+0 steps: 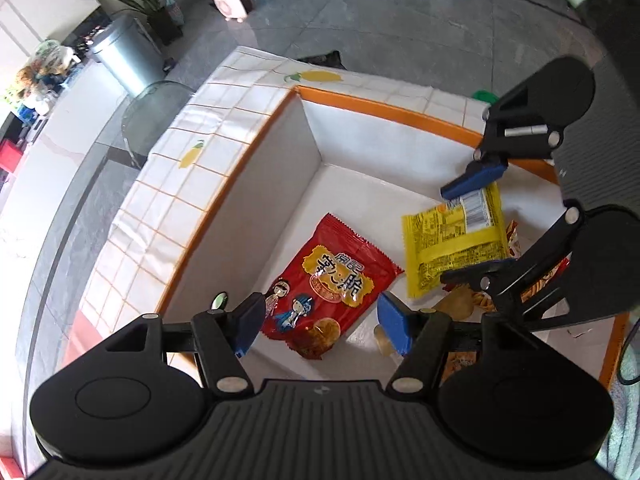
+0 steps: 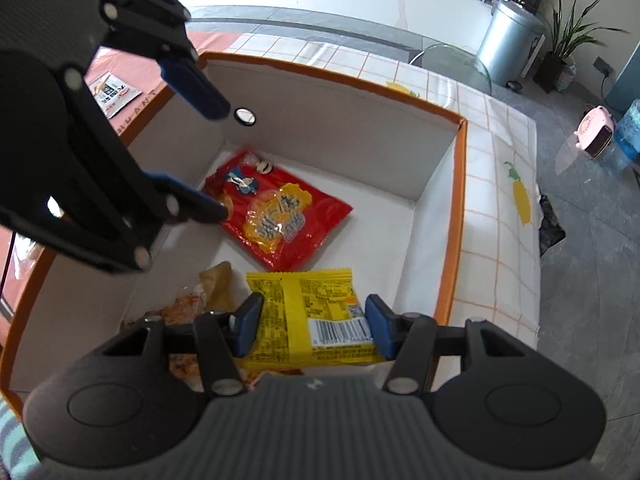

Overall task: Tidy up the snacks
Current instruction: 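Open both tools to drop the packets into the box, then move both tools back over the remaining snack pile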

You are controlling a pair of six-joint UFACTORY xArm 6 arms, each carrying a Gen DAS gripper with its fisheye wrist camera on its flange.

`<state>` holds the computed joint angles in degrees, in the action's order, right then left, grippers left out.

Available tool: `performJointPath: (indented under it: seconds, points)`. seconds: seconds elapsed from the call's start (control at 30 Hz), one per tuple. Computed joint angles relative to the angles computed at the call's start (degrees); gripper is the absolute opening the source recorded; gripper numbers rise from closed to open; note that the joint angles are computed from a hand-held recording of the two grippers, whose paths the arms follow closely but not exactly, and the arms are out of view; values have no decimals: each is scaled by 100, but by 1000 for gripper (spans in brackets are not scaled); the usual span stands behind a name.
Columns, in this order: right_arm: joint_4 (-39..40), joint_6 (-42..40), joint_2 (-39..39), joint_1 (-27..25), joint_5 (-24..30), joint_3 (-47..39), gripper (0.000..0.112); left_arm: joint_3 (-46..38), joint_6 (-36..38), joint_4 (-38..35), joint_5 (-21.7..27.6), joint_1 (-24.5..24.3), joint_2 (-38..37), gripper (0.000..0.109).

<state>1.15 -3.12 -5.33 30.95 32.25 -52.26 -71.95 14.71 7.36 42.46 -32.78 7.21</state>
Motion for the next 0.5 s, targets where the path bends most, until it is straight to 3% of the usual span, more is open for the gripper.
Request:
performJointPath:
  seconds: [0.2,0.5]
  points:
    - [-64,103,170,85,208,-215,54,495,-755,134,-298,54,-530,75]
    - [-538,567,344,205,703,-559,58,729,-878,30,-151,36,-964,76]
